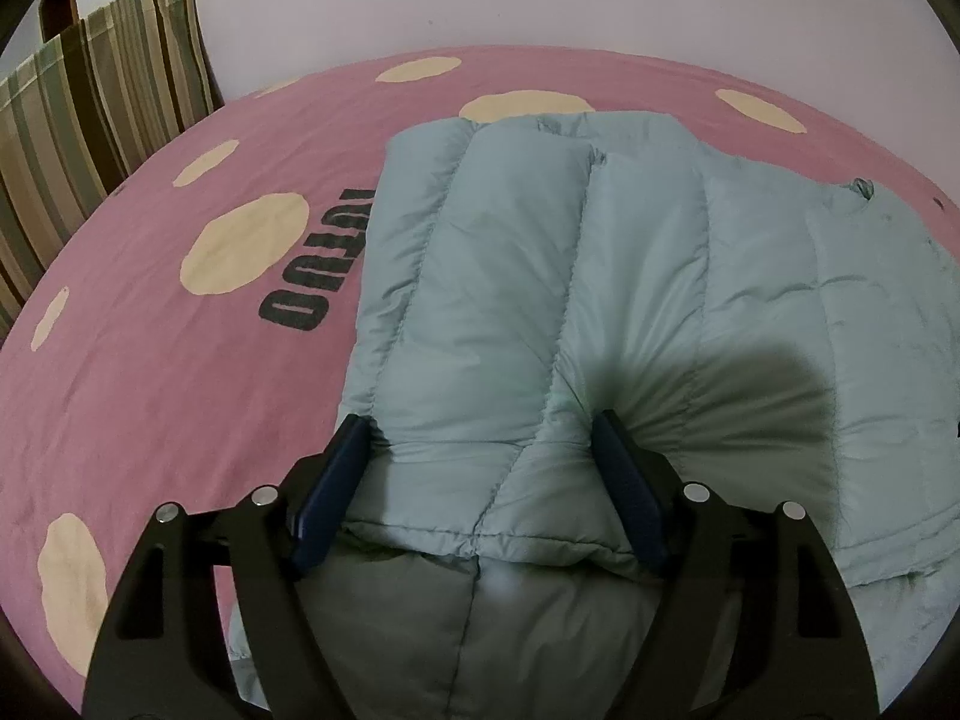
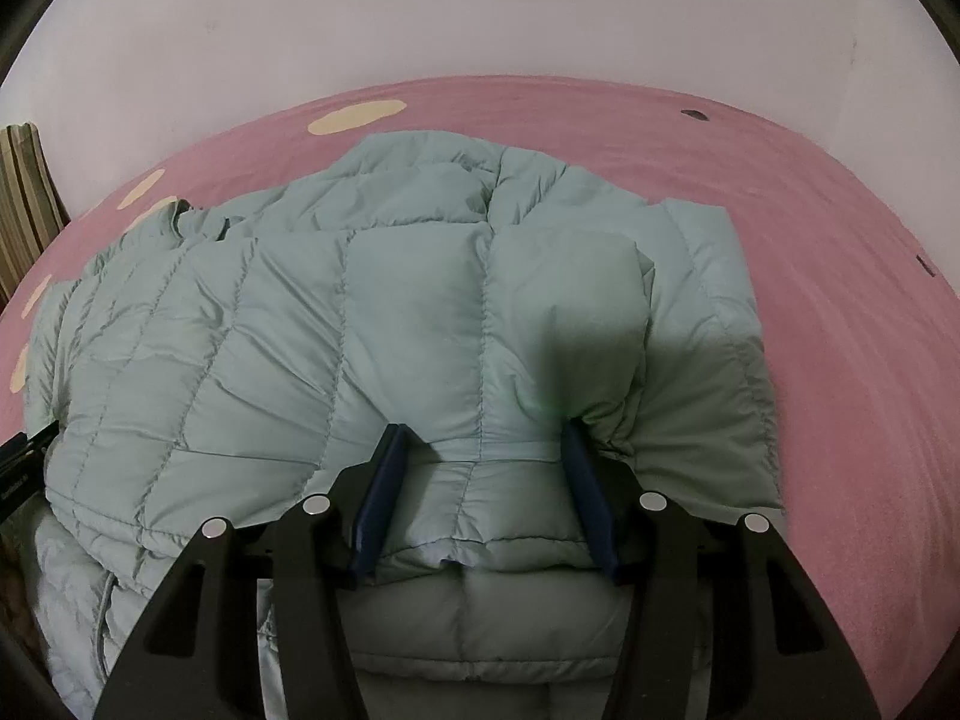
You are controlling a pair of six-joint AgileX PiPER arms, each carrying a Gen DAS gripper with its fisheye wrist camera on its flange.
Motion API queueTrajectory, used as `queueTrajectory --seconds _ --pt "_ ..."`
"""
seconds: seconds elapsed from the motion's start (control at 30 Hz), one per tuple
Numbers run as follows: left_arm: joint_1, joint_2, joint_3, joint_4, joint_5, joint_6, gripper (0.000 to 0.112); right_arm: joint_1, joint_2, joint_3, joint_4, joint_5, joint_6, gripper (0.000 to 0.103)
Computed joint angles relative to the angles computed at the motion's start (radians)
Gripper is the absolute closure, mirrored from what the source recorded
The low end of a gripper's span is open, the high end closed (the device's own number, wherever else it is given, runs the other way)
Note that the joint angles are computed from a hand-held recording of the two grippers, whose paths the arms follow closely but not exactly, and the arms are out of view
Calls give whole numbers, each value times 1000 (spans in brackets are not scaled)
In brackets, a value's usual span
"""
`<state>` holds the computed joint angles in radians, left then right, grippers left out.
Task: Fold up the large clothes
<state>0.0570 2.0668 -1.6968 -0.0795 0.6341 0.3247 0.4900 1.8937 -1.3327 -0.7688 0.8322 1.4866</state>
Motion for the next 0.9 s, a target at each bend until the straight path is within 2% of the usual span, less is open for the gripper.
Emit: queueTrajectory --seconds 0.13,0.2,0.3,0.33,0.47,0.6,0.7,0.8,0.9 --pt "-30 -10 2 105 -10 -75 34 2 13 -46 24 48 -47 49" --pt "-35 -16 -11 126 12 -89 34 -3 2 -56 40 60 -68 49" --pt "0 -35 -70 52 134 -28 34 -5 -32 -72 88 73 -92 39" --pt "15 -49 -66 25 151 -7 34 1 -60 -59 89 77 -82 36" --pt "134 -172 43 -158 174 199 30 84 -213 58 46 131 9 34" --pt "330 -301 208 -365 222 485 28 221 -357 217 24 208 153 33" --pt "445 -340 271 -422 286 594 27 337 -431 321 32 256 279 32" --pt "552 -370 332 -454 335 680 26 440 -497 414 51 266 407 32" --pt "644 -363 348 -467 451 762 26 542 -513 455 71 286 503 32"
